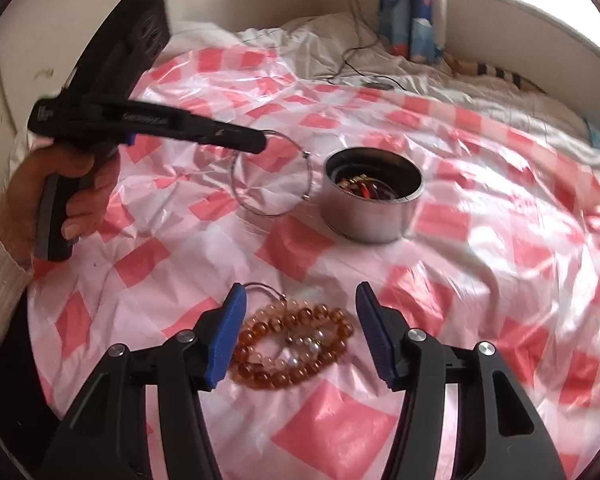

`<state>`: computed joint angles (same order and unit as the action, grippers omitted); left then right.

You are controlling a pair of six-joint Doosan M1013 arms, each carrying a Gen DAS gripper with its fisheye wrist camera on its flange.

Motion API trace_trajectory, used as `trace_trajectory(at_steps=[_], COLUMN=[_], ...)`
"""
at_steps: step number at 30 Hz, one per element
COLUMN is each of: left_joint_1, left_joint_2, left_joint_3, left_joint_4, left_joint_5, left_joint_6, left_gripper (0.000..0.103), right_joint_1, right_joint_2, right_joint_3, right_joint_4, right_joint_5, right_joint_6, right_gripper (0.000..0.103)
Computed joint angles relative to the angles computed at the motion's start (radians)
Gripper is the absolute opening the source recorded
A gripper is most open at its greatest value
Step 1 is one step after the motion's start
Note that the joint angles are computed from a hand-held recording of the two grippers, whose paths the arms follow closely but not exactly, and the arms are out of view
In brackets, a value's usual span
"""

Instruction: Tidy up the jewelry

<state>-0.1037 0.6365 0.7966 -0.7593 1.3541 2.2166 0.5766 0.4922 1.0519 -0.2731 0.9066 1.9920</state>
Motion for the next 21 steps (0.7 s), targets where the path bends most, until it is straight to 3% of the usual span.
trace_trajectory(at_steps=[5, 10, 16, 21], left_joint_1=[0.004, 0.010, 0.011, 0.015], left_joint_2=[0.001, 0.002, 0.004, 0.008], left_joint_3=[-0.003, -0.008, -0.013, -0.020], left_joint_4=[-0.003, -0.012, -0.012, -0.011], left_joint_5=[-0.006, -0.011, -0.010, -0.012], left_joint_6=[-0.008, -0.015, -0.017, -0.028], left_gripper=[0.008, 0.009, 0.009, 0.009], right_joint_1=[-0.004, -0.025, -0.039, -0.044], right_joint_2=[0.111, 0.177, 0.233, 0.252], right_joint_3=[-0.171, -0.279, -0.370, -0.405], right_joint_4=[0.087, 0.206, 0.256, 0.273], right_joint_5=[0.154, 0.307, 0.433, 0.478], right_joint_6=[-0.298, -0.568, -0.681, -0.756], right_gripper=[0.022, 0.020, 0.020, 0.019])
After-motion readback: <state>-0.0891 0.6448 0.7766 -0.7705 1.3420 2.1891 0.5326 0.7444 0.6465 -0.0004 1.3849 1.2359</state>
